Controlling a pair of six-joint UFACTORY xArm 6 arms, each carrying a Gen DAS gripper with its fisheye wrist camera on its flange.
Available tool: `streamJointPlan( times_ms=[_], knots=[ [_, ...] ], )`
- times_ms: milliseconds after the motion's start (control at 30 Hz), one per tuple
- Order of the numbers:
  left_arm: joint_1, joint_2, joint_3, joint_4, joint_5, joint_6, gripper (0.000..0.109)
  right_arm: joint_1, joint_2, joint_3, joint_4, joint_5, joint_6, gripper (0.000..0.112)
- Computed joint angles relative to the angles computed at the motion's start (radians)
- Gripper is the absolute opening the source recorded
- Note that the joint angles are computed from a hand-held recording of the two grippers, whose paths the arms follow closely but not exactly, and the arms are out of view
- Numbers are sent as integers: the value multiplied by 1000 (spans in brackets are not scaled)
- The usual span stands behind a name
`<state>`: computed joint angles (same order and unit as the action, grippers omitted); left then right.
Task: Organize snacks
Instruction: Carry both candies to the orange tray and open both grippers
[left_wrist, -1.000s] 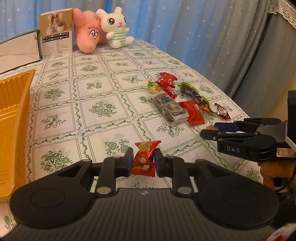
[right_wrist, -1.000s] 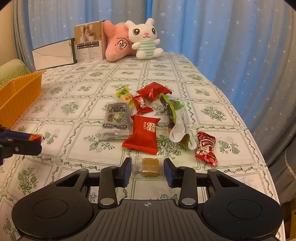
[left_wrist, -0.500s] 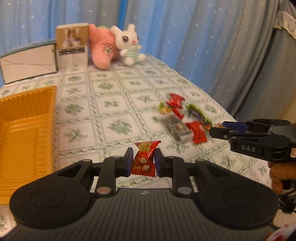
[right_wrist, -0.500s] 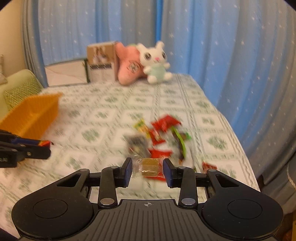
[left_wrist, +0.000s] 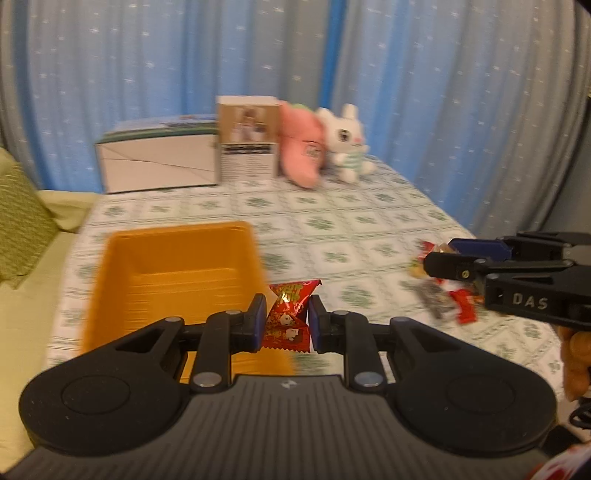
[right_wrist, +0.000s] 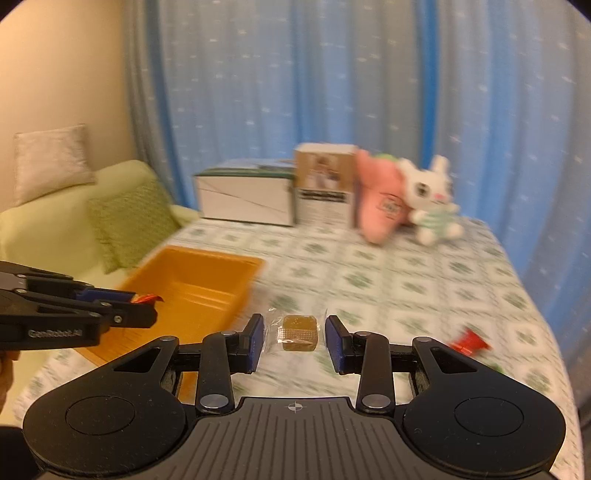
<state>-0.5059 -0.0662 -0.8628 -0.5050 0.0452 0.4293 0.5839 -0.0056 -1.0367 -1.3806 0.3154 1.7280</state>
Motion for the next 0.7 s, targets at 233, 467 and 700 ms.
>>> streamJointPlan(
  times_ms=[233,467,700],
  knots=[
    [116,-36,30,39,27,-15,21,35,179,-205,90,-56,-84,37],
    [175,-5,28,-39,30,62,21,65,329,-341,33,-77,1,37],
    [186,56,7,-116,24,137,21,56,402,-386,46,-114,10,37]
  ],
)
